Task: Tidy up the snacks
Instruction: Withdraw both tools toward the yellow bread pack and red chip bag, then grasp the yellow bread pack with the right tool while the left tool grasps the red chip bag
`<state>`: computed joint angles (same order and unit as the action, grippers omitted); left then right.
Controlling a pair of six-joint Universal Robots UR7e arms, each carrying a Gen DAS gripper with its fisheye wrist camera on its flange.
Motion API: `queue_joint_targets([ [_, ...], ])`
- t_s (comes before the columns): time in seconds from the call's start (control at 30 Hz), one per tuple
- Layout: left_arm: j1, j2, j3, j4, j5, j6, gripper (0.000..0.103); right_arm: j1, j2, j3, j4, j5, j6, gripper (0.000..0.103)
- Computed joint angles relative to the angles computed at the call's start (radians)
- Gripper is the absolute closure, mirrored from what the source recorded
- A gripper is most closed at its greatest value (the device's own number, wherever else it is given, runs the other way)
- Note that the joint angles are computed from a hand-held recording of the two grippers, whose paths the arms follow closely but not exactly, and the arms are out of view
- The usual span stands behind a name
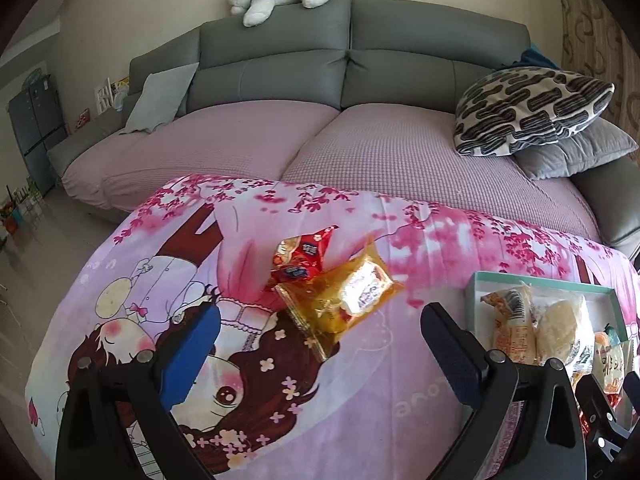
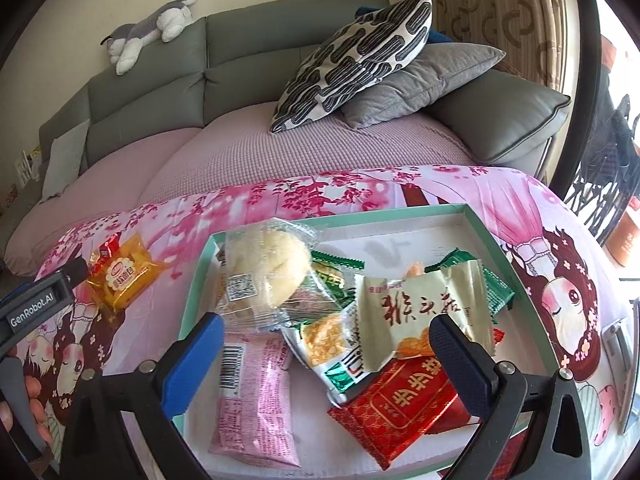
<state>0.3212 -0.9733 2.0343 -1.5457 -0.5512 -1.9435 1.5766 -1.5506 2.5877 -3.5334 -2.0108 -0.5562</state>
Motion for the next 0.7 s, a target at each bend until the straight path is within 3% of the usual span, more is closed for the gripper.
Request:
queue_joint_targets([
  [0.23, 0.0, -0.092, 0.062, 0.066, 0.001, -0.101, 0.003, 0.089, 0.075, 0.002, -0.046, -0.01, 0.019, 0.0],
  [0.4, 0.01, -0.198, 0.172, -0.074, 0.054, -0.075, 0.003, 0.143, 0.1, -0.016, -0.011, 0.038, 0.038, 0.0],
  [0.53, 0.067, -0.261, 0.254, -0.367, 0.08, 0.153, 0.003, 0.163, 0.119, -0.058, 0.081, 0.08, 0.078, 0.0],
  [0.7, 0.194, -0.251, 0.26, -0.777, -0.006, 0.569, 0.003, 0.203, 0.238, -0.147, 0.154, 0.056, 0.116, 0.0],
])
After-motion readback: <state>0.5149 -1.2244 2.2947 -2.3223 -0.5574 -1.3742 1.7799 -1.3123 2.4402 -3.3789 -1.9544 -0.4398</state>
